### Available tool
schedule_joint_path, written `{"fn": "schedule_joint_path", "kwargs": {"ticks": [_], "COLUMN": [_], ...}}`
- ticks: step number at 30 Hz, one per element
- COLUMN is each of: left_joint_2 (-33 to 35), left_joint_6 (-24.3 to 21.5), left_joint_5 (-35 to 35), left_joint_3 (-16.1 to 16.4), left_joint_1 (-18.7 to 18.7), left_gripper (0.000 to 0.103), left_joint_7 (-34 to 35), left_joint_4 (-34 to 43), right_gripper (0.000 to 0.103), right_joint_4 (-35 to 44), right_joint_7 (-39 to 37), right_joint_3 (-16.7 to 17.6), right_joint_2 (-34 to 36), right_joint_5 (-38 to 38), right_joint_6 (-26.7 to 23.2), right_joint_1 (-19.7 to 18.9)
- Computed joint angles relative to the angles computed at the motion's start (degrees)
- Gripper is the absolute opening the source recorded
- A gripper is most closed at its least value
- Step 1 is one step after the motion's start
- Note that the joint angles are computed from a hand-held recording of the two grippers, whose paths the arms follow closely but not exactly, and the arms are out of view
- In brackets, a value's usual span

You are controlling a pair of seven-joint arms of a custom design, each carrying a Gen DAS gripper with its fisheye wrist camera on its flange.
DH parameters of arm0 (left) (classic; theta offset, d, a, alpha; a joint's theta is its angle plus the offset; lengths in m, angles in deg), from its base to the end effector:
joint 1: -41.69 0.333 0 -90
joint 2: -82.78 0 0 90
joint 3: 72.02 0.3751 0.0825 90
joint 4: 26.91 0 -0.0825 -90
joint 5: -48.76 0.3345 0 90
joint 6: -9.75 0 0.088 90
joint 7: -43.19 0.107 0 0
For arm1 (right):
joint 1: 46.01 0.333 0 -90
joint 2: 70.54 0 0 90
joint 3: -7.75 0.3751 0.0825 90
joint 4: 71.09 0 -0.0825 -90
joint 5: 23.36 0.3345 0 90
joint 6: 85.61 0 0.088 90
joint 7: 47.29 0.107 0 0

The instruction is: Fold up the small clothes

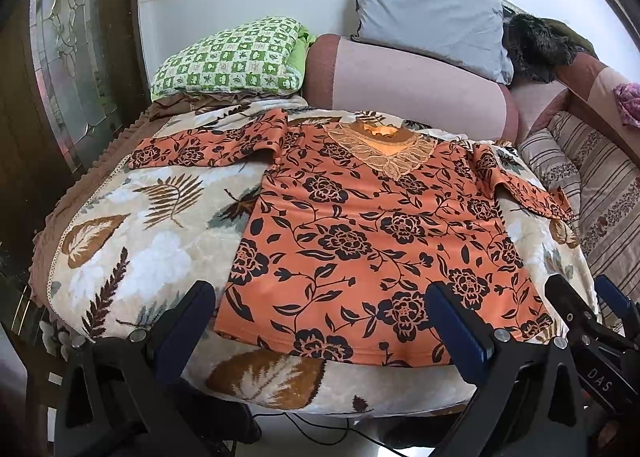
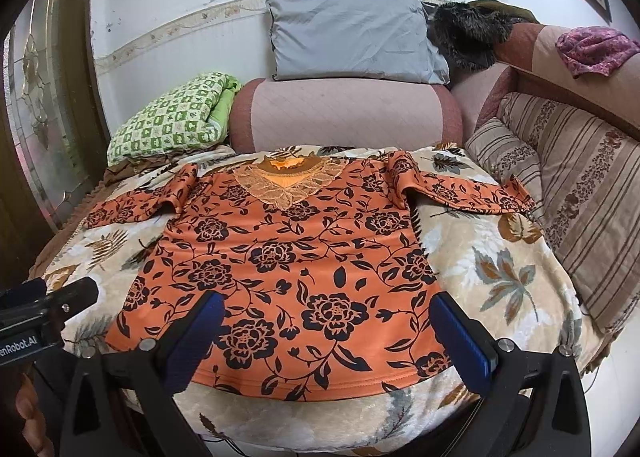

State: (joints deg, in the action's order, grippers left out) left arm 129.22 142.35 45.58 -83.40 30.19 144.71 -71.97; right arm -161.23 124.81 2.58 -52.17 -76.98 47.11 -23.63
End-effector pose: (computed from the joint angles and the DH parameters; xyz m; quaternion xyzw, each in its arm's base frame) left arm 0.7659 -0.2317 0.5881 -0.4896 0.7915 -0.3277 0.1626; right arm 0.6379 0.1922 0.5820 -0.4168 0.7948 -0.3839 0.2172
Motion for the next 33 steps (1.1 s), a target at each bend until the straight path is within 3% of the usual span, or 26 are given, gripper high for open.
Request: {"fn": "schedule_joint_path", "kwargs": {"ticks": [33], "left_joint_2": [0.64], "left_joint_6": [-2.25], "left_joint_5": [0.56], "left_joint_3": [0.33], "left_joint_1": [-0.06], "left_gripper": [0.103], "left_joint_7": [-0.36], "left_joint_4": [2.22], "right_gripper": [0.103], "right_joint_4": [1.11], "right_joint_7": [-1.33], "right_joint_3": [-0.18], "right_joint_2": [0.58], "right_joint_5": [0.66], "right_joint_6": [-0.06], "right_joint_1": [0.45]}}
